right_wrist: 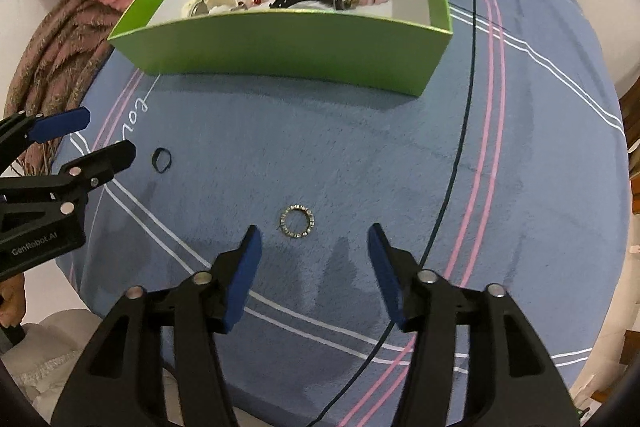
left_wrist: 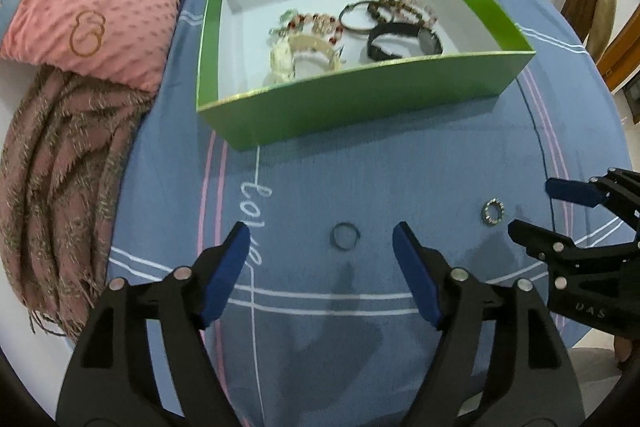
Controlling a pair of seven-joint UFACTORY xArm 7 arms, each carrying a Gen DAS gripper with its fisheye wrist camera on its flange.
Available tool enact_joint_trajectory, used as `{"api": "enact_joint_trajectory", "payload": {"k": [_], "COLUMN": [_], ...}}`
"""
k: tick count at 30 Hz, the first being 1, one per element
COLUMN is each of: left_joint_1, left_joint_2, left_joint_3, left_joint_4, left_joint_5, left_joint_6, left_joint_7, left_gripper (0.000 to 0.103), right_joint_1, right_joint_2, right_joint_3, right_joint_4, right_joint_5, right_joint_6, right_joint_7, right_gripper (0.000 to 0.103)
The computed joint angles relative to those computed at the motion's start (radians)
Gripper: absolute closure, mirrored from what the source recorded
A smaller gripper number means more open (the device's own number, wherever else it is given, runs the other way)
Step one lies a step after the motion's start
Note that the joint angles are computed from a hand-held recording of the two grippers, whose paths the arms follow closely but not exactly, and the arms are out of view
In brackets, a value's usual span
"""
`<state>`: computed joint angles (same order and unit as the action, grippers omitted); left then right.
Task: Organize jewelry
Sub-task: 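Move both tools back toward the two small rings on the cover, then grasp the small silver ring with the right tool while the left tool grasps the black ring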
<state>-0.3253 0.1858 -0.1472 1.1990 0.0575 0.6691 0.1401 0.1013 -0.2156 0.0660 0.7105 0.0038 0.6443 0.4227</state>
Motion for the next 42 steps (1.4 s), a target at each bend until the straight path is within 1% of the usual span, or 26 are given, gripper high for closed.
{"api": "enact_joint_trajectory", "payload": {"k": [6, 11, 14, 16, 18, 20, 23, 27, 29, 32, 36, 38, 42], "left_joint_1": [0.027, 0.036, 0.036, 0.035, 0.034, 0.038, 0.045, 0.046, 0.04, 0.026, 0.012, 0.009, 0.009], "left_joint_2": [0.024, 0.034, 0.037, 0.039, 0.04, 0.044, 0.055, 0.073, 0.086, 0.091, 0.108, 0.113, 0.11], "left_joint_3": [0.008, -0.002, -0.006, -0.008, -0.009, -0.011, -0.013, -0.017, -0.015, -0.016, -0.019, -0.019, -0.018], "left_joint_4": [0.011, 0.014, 0.015, 0.016, 0.016, 0.018, 0.031, 0.041, 0.052, 0.051, 0.066, 0.073, 0.072], "left_joint_5": [-0.047, -0.094, -0.112, -0.121, -0.129, -0.149, -0.18, -0.21, -0.201, -0.182, -0.159, -0.156, -0.156], "left_joint_6": [0.059, 0.089, 0.097, 0.104, 0.109, 0.116, 0.133, 0.145, 0.147, 0.129, 0.115, 0.12, 0.122], "left_joint_7": [0.012, 0.049, 0.069, 0.079, 0.088, 0.101, 0.116, 0.125, 0.118, 0.107, 0.103, 0.097, 0.089], "left_gripper": [0.025, 0.025, 0.025, 0.025, 0.025, 0.025, 0.025, 0.025, 0.025, 0.025, 0.025, 0.025, 0.025], "right_joint_1": [0.003, 0.008, 0.008, 0.007, 0.012, 0.017, 0.022, 0.026, 0.03, 0.037, 0.042, 0.04, 0.038], "right_joint_2": [0.004, 0.045, 0.07, 0.092, 0.109, 0.127, 0.151, 0.154, 0.151, 0.139, 0.138, 0.124, 0.111], "right_joint_3": [0.002, 0.006, 0.012, 0.018, 0.018, 0.018, 0.013, 0.013, 0.014, 0.019, 0.021, 0.018, 0.014], "right_joint_4": [-0.005, 0.014, 0.022, 0.035, 0.045, 0.058, 0.072, 0.078, 0.074, 0.058, 0.059, 0.04, 0.027], "right_joint_5": [-0.001, -0.009, -0.046, -0.086, -0.099, -0.103, -0.103, -0.124, -0.127, -0.132, -0.134, -0.128, -0.099], "right_joint_6": [0.009, -0.005, -0.037, -0.037, -0.033, -0.023, -0.011, -0.011, -0.017, -0.029, -0.031, -0.04, -0.048], "right_joint_7": [0.004, 0.003, 0.008, 0.023, 0.022, 0.021, 0.017, 0.029, 0.03, 0.037, 0.043, 0.04, 0.026], "right_gripper": [0.038, 0.038, 0.038, 0.039, 0.044, 0.046, 0.054, 0.055, 0.057, 0.067, 0.077, 0.08, 0.081]}}
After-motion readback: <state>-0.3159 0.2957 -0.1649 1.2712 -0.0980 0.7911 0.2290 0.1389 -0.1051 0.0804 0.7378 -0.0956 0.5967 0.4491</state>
